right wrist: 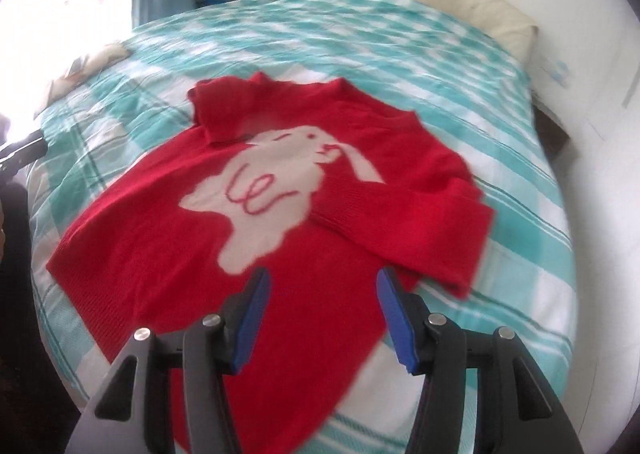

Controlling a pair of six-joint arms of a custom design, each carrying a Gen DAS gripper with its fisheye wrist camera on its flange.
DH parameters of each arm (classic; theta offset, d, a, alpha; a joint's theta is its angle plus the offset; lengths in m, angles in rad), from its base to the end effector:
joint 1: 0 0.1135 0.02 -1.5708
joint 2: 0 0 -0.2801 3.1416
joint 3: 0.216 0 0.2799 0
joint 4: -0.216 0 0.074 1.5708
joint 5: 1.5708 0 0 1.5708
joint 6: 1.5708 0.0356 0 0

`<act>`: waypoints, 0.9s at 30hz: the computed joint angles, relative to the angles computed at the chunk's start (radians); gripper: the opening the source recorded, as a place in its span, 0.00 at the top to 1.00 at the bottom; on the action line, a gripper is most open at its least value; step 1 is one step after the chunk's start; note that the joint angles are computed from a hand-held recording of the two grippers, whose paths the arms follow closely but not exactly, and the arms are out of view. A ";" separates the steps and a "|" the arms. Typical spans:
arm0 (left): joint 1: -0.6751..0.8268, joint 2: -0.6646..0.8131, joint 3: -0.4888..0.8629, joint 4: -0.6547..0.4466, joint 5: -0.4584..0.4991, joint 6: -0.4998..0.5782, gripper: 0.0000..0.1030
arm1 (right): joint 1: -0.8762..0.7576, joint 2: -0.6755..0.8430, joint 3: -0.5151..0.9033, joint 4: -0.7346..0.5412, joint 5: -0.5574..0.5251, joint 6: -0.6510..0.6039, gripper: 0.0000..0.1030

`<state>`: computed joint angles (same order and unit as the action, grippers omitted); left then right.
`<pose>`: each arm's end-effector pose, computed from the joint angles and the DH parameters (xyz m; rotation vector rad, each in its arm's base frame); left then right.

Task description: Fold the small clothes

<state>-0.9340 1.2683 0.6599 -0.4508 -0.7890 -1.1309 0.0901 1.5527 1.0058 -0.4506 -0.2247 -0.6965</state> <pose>0.1652 -0.1809 0.1875 -0.4586 2.1849 -0.0246 0.3365 0.0384 0.2113 -1.0472 2.3044 0.0497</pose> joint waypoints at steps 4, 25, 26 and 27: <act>0.054 0.027 -0.041 0.015 0.119 -0.038 0.13 | 0.093 0.207 0.045 0.190 0.105 -0.016 0.48; 0.081 0.134 0.007 0.016 0.156 -0.043 0.12 | -0.819 0.385 0.338 0.157 -0.235 0.646 0.94; 0.080 0.139 0.010 0.005 0.152 -0.045 0.12 | -0.833 0.389 0.327 0.169 -0.236 0.670 0.94; 0.078 0.145 0.014 -0.006 0.148 -0.051 0.12 | -0.848 0.397 0.325 0.171 -0.237 0.692 0.94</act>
<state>-0.8555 1.4134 0.6736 -0.4570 -0.6408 -1.1817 -0.7578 1.9500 1.3310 -0.2796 -0.4618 -0.0045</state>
